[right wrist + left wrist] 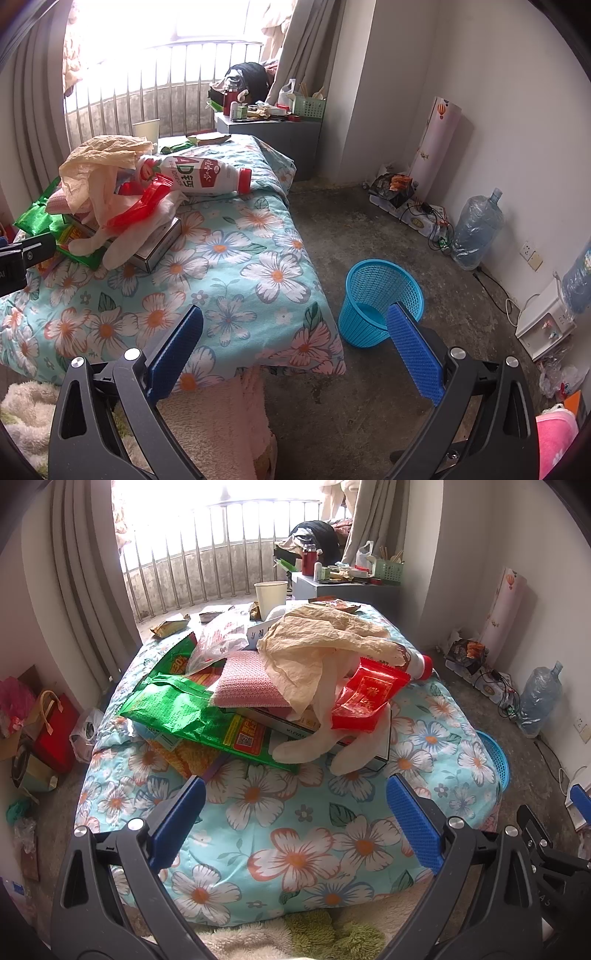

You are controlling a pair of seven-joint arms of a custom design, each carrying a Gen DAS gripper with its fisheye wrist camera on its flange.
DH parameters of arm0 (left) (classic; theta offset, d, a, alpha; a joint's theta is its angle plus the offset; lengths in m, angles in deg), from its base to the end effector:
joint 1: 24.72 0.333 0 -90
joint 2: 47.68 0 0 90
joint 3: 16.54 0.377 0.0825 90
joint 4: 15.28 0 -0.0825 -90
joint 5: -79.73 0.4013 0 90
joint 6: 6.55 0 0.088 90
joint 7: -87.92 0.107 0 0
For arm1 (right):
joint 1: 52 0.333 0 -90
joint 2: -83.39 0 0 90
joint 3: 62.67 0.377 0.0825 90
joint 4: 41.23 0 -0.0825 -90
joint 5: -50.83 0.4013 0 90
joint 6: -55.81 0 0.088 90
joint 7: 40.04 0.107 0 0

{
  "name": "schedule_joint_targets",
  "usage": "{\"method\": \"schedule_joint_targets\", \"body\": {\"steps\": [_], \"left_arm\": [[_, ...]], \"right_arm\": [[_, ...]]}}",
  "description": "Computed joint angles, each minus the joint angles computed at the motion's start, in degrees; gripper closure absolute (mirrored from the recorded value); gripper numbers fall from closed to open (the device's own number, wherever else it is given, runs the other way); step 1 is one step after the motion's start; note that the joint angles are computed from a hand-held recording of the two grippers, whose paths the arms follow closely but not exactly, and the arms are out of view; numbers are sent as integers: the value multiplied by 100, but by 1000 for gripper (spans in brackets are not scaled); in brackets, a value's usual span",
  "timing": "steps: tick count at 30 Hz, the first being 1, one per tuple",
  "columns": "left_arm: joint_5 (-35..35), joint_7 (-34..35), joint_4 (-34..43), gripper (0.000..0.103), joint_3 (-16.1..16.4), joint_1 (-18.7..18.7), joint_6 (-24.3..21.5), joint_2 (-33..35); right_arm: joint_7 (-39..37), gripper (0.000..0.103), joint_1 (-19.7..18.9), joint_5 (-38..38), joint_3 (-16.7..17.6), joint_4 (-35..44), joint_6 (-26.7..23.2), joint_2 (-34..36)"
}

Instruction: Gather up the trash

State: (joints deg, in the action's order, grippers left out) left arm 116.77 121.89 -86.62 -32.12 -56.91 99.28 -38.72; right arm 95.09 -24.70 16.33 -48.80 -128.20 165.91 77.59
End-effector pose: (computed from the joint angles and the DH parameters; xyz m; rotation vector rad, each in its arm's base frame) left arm 0.4826 -0.4288 0.7998 -1.8780 1.6613 -0.6634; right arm 0.4375 0.3445 0.8199 -1.7969 1.7968 -0.8651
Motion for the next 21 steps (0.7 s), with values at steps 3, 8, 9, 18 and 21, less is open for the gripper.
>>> {"method": "schedule_joint_targets", "body": {"steps": [3, 8, 9, 18, 21], "left_arm": [[4, -7, -16, 9, 1, 0, -1, -13], [-9, -16, -86, 9, 0, 21, 23, -50], [-15, -22, -121, 9, -4, 30, 33, -73], [-25, -8, -105, 9, -20, 46, 24, -65], [-12, -3, -74, 9, -22, 40, 14, -42]], "right_arm": [[-3, 6, 1, 2, 0, 8, -5, 4], [-11, 6, -1, 4, -3, 8, -3, 1], [-6, 6, -1, 7, -4, -2, 7, -7], [2, 6, 1, -4, 2, -1, 1, -3], [6, 6, 2, -4, 2, -4, 6, -2]]}}
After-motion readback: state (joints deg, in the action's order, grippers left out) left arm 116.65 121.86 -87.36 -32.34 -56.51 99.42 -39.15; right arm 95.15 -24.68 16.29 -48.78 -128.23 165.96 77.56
